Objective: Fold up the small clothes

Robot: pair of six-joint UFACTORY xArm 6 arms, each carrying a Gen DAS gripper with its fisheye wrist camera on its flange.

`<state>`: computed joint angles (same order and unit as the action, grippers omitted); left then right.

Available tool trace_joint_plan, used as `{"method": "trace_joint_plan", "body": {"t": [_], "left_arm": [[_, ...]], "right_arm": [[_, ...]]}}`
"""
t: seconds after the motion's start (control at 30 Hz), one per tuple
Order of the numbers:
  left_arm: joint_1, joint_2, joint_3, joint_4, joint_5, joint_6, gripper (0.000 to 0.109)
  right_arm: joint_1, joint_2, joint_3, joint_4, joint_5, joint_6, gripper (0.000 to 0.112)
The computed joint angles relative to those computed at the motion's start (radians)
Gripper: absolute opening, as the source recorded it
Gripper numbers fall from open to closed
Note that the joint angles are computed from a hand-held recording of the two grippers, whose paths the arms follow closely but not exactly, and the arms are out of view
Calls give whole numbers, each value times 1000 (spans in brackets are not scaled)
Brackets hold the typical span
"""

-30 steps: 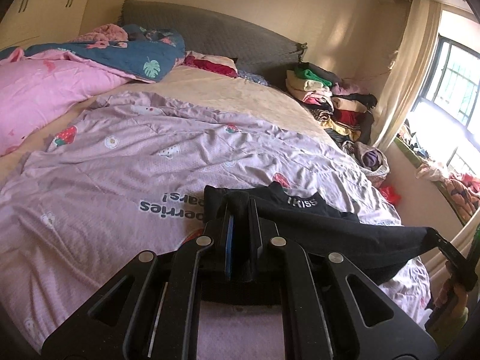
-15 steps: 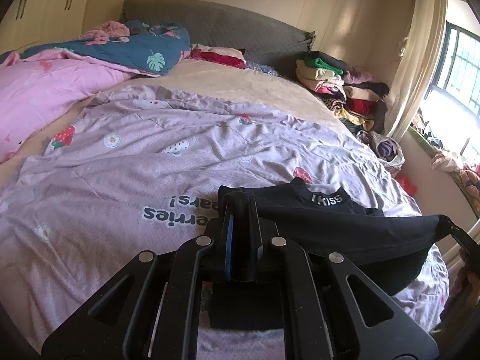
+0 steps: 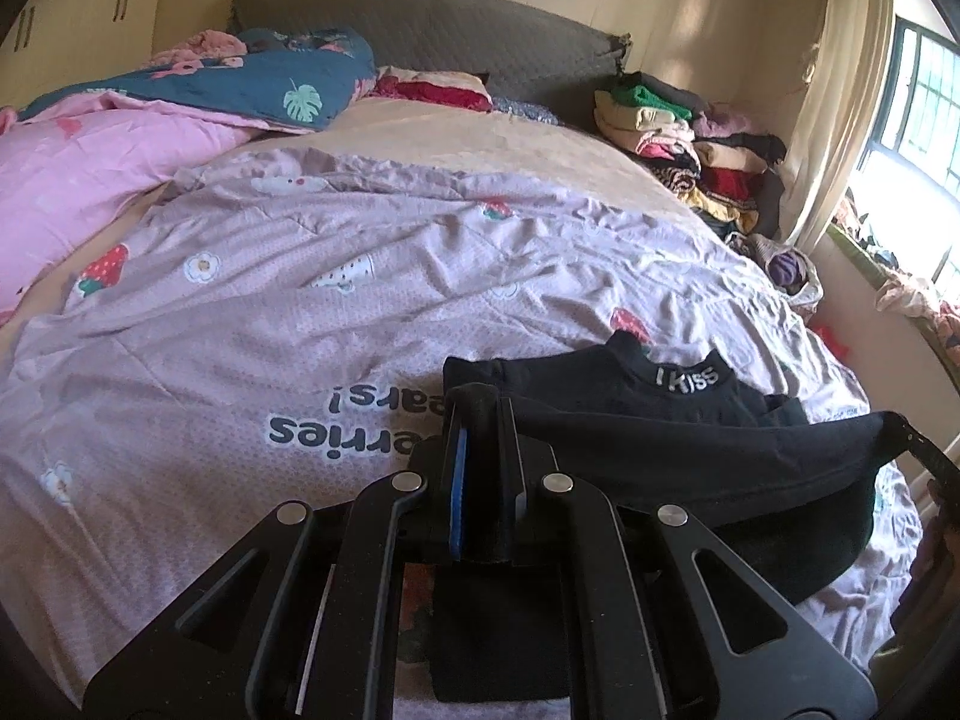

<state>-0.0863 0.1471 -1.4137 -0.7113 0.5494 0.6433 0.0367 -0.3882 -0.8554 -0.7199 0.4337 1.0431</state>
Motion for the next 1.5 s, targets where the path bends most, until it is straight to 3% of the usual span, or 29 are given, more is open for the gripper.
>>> {"method": "trace_joint_plan", "body": {"t": [0.3, 0.43, 0.63, 0.97, 1.13, 1.2, 1.27, 1.3, 1.33, 1.37, 1.4, 1.47, 1.5], "left_arm": [[-11, 9, 8, 34, -13, -7, 5], [-19, -1, 21, 53, -40, -9, 7], [-21, -21, 35, 46, -47, 1, 17], [-29, -79, 78, -2, -63, 55, 72], [-31, -125, 113, -49, -47, 115, 82], [-30, -147, 131, -73, -21, 147, 82], [-35, -156, 143, -34, 3, 133, 75], [-36, -155, 142, -26, 38, 134, 60], [-37, -150, 139, -33, 70, 144, 52], [-40, -145, 138, -27, 87, 145, 37], [-47, -136, 137, -8, 112, 145, 23], [-56, -118, 132, 17, 146, 140, 8], [-62, -108, 131, 32, 157, 132, 6]], "right_arm": [[6, 43, -9, -41, 18, 39, 12], [14, 36, -6, -77, 38, 65, 32], [23, 3, 21, -125, 37, 115, 43], [61, -57, 59, -179, 16, 161, 70], [94, -65, 60, -167, 16, 138, 72], [115, -61, 55, -160, 24, 116, 72], [132, -50, 50, -113, 20, 60, 58], [139, -46, 50, -94, 21, 38, 39], [147, -38, 47, -72, 23, 14, 27], [156, -26, 44, -21, 18, -42, 17], [166, -16, 39, 6, 23, -74, 13], [189, 10, 17, 27, 66, -106, 11], [200, 29, 3, 33, 98, -116, 10]]}}
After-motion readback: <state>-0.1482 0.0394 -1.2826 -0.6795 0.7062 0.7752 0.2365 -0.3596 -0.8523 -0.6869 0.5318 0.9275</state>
